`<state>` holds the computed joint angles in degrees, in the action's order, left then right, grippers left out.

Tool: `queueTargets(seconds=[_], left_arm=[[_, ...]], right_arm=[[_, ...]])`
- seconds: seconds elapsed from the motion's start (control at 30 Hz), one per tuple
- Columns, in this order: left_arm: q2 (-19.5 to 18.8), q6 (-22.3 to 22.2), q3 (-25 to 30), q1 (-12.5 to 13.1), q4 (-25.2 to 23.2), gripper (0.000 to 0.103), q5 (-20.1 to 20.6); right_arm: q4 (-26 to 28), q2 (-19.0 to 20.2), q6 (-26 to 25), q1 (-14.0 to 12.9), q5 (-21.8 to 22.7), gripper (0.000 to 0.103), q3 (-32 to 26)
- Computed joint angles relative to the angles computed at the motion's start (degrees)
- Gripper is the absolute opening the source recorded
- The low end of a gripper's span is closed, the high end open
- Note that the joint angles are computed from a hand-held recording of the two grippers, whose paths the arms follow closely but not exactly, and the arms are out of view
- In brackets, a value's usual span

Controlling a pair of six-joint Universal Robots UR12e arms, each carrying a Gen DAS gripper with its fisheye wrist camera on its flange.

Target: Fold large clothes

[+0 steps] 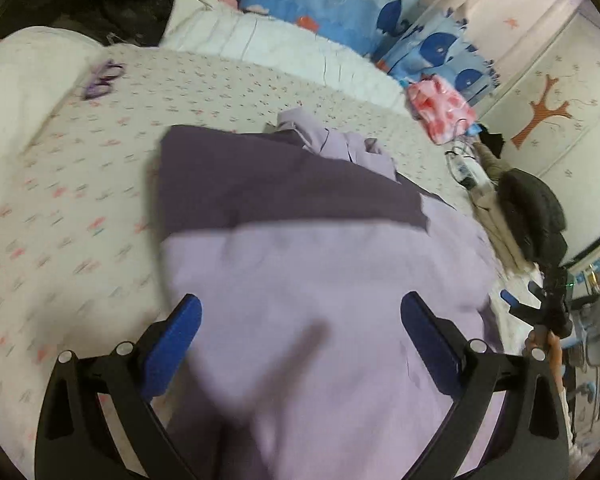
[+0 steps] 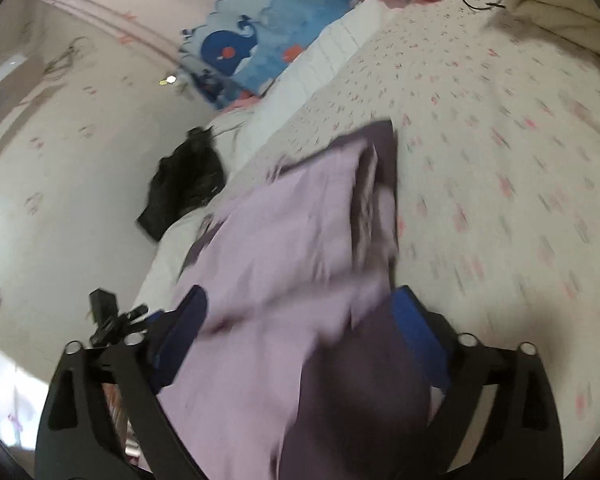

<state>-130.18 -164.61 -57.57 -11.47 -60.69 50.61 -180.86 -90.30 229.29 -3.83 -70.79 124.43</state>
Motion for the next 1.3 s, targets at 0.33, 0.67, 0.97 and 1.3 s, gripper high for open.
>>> queueTargets(seconds=[0.33,0.67,0.97,1.3], left_arm=[[13.78,4.41,-22.95,6.27,3.15,0.096,4.56],[18.69,14.39,-30.04,6.67,-2.06,0.096,3.51],[17.19,14.50,-30.28,10.80,-15.73,0.096,-6.36],[18.53,29.71,-30.40,8.95,-30.54,0.095,-6.75]], right_arm=[[-1.20,-8.29,6.62,2.96,14.12,0.096,14.43],[-25.49,-2.20,19.73,4.42,20.22,0.096,18.74],[-23.64,0.17,19.52,5.24,22.87,0.096,18.77],[-34.42,3.56,22.14,8.25,26.27,0.094,16.53]])
